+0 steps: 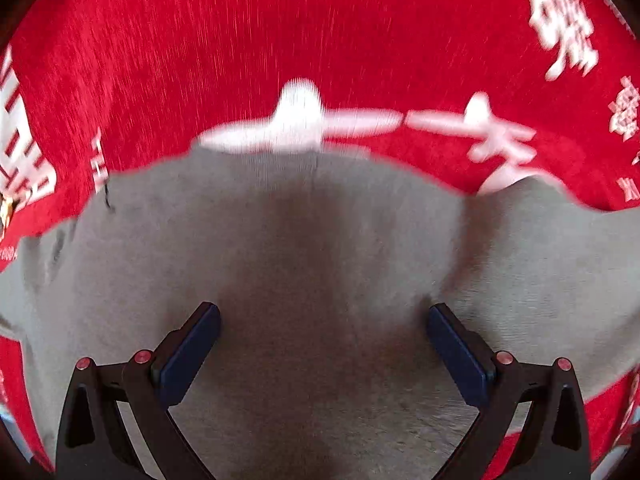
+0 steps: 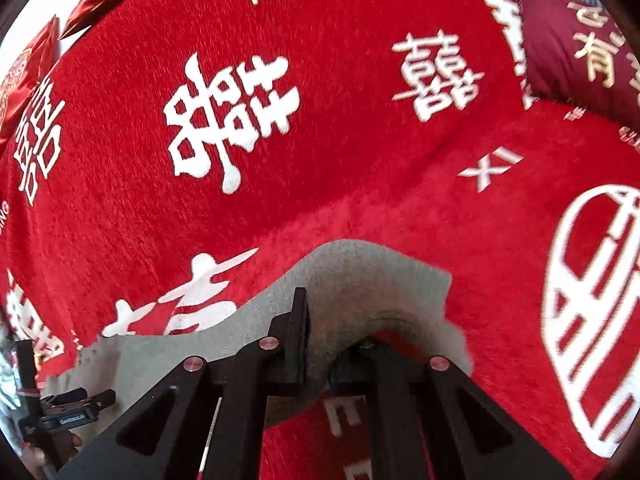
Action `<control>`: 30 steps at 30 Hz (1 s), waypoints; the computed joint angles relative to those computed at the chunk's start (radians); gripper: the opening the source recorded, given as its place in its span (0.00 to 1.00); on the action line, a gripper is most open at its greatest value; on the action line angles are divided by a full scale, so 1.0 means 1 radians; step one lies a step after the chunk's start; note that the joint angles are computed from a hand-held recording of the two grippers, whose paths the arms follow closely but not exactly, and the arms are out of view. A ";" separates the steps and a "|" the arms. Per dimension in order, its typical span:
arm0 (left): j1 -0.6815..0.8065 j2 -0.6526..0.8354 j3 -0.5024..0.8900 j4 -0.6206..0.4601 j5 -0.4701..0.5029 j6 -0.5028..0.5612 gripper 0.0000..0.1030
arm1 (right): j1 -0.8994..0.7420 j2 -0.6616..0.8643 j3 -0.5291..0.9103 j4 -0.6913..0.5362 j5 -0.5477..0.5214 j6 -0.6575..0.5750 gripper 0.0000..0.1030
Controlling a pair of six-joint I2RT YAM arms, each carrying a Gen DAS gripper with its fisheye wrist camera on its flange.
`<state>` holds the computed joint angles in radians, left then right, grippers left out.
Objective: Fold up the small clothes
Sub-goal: 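Grasp the sleeve cuff with the right gripper and lift it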
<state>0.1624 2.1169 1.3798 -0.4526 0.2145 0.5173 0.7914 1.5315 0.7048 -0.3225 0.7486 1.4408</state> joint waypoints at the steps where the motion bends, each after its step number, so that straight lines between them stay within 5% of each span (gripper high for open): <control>1: 0.007 0.000 -0.003 0.010 0.020 -0.022 1.00 | 0.019 0.014 0.021 -0.047 0.014 0.029 0.08; 3: 0.000 0.001 -0.005 0.009 0.005 -0.022 1.00 | 0.024 0.021 -0.001 -0.031 0.003 0.064 0.10; 5: -0.007 -0.008 -0.032 0.038 -0.002 -0.008 1.00 | -0.030 0.004 -0.099 0.128 -0.081 0.036 0.21; 11: -0.008 -0.001 -0.009 0.009 0.006 -0.018 1.00 | -0.187 0.012 -0.347 0.504 -0.222 0.074 0.22; 13: -0.004 0.002 0.005 -0.015 0.037 -0.030 1.00 | -0.180 -0.018 -0.405 0.561 -0.191 0.095 0.21; 14: -0.003 0.001 -0.002 -0.008 0.046 -0.040 1.00 | -0.160 -0.040 -0.383 0.477 -0.153 0.084 0.09; 22: -0.063 -0.052 -0.175 0.226 -0.045 -0.065 1.00 | 0.004 -0.032 0.047 -0.283 0.120 0.043 0.06; 24: -0.063 -0.050 -0.132 0.164 -0.036 -0.065 1.00 | 0.060 -0.034 0.156 -0.437 0.205 0.084 0.06; 27: -0.001 -0.054 -0.066 0.079 0.137 -0.102 1.00 | 0.124 -0.002 0.296 -0.631 0.281 0.154 0.06; 30: -0.041 -0.014 -0.019 0.047 0.101 -0.109 1.00 | 0.179 0.046 0.414 -0.803 0.328 0.254 0.06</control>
<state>0.1217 2.1024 1.3604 -0.4055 0.3151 0.4083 0.9700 1.5773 1.1191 -1.1259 1.0764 1.6943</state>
